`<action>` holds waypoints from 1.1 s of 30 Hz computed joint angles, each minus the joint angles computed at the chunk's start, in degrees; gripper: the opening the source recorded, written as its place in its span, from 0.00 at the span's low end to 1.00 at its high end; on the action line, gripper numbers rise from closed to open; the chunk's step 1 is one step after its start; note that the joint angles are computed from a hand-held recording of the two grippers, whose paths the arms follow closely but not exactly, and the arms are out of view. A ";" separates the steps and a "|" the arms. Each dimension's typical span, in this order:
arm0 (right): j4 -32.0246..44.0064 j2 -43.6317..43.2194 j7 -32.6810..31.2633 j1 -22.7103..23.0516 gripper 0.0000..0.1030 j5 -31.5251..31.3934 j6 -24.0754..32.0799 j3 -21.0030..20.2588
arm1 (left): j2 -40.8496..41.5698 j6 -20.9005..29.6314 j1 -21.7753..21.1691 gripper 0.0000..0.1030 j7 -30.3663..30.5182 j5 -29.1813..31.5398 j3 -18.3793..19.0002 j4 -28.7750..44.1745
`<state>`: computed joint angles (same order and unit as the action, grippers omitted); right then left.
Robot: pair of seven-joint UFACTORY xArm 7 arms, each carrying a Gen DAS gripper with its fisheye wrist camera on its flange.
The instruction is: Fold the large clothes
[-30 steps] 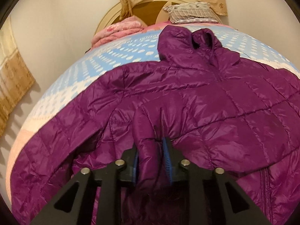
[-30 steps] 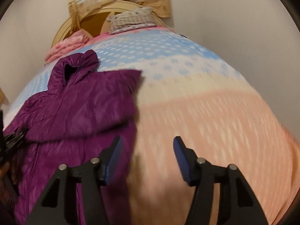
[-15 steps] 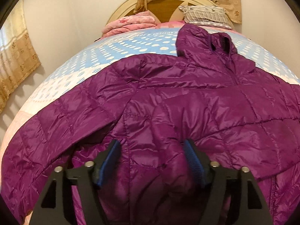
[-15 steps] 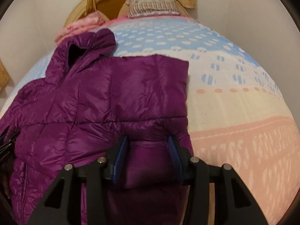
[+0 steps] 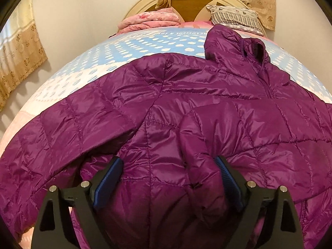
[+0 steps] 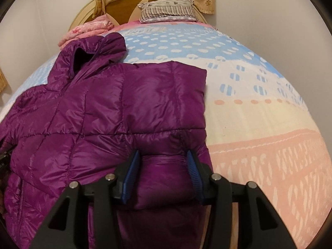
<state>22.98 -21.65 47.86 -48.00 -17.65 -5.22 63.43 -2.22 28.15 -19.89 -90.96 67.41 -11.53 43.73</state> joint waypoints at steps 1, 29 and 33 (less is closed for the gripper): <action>0.30 0.27 -0.29 0.34 0.51 -0.10 0.62 -0.35 | -0.19 -0.74 0.18 0.88 0.05 -0.14 0.23 -0.27; -11.80 -24.89 10.83 40.12 0.87 -7.55 19.09 -22.30 | -51.65 -0.68 17.24 0.90 32.10 -18.51 2.44 -35.17; -8.58 -22.05 9.86 44.13 0.87 -10.20 24.49 -22.98 | -65.60 4.77 19.48 0.90 40.84 -21.58 7.29 -41.69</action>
<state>14.40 -43.70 57.72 -3.87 -27.85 19.27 40.45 -67.82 32.92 -0.42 -50.12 45.82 -4.24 2.05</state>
